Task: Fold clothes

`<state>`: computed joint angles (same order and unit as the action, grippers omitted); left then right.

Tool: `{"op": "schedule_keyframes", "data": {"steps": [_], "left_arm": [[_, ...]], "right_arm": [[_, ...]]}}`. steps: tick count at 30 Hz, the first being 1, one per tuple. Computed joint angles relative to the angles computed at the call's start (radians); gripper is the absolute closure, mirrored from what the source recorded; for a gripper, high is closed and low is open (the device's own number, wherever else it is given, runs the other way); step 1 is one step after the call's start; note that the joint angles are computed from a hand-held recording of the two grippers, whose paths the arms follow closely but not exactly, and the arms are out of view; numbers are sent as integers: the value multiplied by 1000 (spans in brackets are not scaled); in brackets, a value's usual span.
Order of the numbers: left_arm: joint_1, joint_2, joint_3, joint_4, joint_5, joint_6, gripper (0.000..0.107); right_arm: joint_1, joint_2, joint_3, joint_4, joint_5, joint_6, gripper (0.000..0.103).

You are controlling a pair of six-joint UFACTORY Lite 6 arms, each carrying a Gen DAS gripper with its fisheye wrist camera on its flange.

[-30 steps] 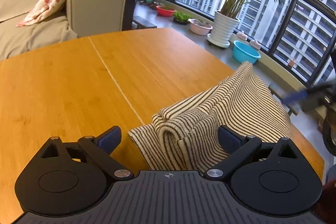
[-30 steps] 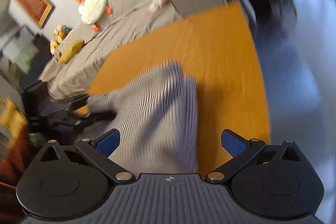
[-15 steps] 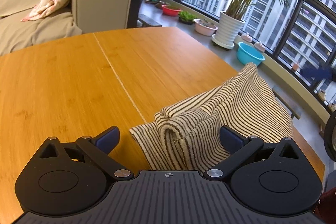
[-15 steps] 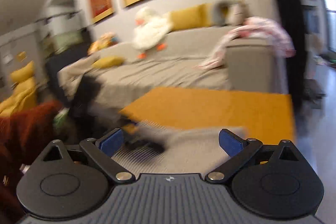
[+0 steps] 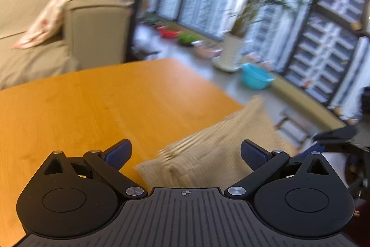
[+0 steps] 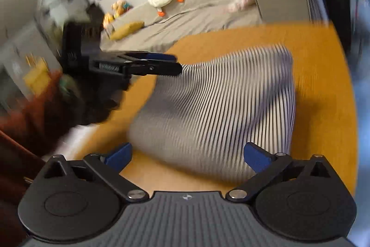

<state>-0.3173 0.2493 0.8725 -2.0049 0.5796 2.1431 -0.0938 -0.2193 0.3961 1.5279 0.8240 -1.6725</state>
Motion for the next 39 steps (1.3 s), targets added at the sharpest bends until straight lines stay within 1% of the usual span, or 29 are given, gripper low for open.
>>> {"op": "schedule_keyframes", "data": {"steps": [1,2,3,4,5,6,7,8,9,12,14,15,16,18,19,20,21,22,23,26,28,29,30,32,33,34,36,38,39], "left_arm": [[0,25,21,31,25,-16,4],[-9,56,47,45,27,-22,4],[-21,89,75,54,22,-26,4],[-35,124,107,63,3,-37,4],[-49,161,143,75,-22,-56,4],[-53,183,161,84,-35,-73,4],[-53,199,169,90,-42,-88,4],[-53,215,178,96,-50,-105,4],[-53,231,187,104,-57,-122,4],[-22,182,111,58,-54,-107,4],[-6,127,34,24,-47,-92,4],[-7,92,-11,2,-46,-77,4],[-8,57,-55,-20,-45,-64,4],[-14,6,-122,-47,-38,-45,4],[-17,-13,-152,-58,-28,-36,4],[-17,-22,-176,-66,-9,-28,4],[-16,-25,-198,-73,14,-20,4],[-30,-27,-220,-94,36,-6,4],[-53,-28,-241,-122,56,8,4],[-120,-4,-265,-199,138,56,4],[-135,-26,-282,-167,178,49,4],[-140,-42,-290,-144,196,42,4],[-145,-56,-298,-121,214,36,4],[-114,-141,-329,-77,202,41,4],[-93,-189,-344,-52,193,42,4],[-51,-218,-360,-47,197,36,4],[52,-249,-385,-58,217,15,4],[155,-267,-393,-65,234,-12,4],[193,-250,-386,-79,243,-34,4]], "right_arm": [[-68,35,12,-55,75,58,0],[-130,92,22,-77,136,80,0],[-183,153,36,-96,187,103,0],[-205,215,48,-85,212,115,1],[-206,264,61,-67,215,127,7],[-188,298,69,-39,202,127,24],[-170,337,96,-16,178,122,31],[-152,368,126,5,143,123,42],[-140,412,167,16,129,135,48],[-100,481,272,64,70,116,48],[-48,497,352,95,-8,82,47],[-14,511,394,116,-51,62,45],[18,526,436,137,-96,38,42],[101,540,485,246,-207,-71,27],[132,540,496,290,-242,-119,25],[162,543,510,335,-273,-168,21],[188,563,534,371,-293,-197,15],[199,582,558,374,-302,-191,13],[209,599,581,376,-311,-183,8],[223,619,605,384,-310,-171,7],[229,587,572,453,-314,-241,7],[231,555,536,539,-313,-323,7],[234,524,500,630,-307,-409,4],[223,431,390,779,-268,-569,0],[209,372,322,830,-239,-635,0],[195,315,258,863,-211,-687,0],[189,222,155,868,-192,-753,0],[220,192,104,890,-203,-763,0],[237,178,80,903,-209,-768,2]]}}
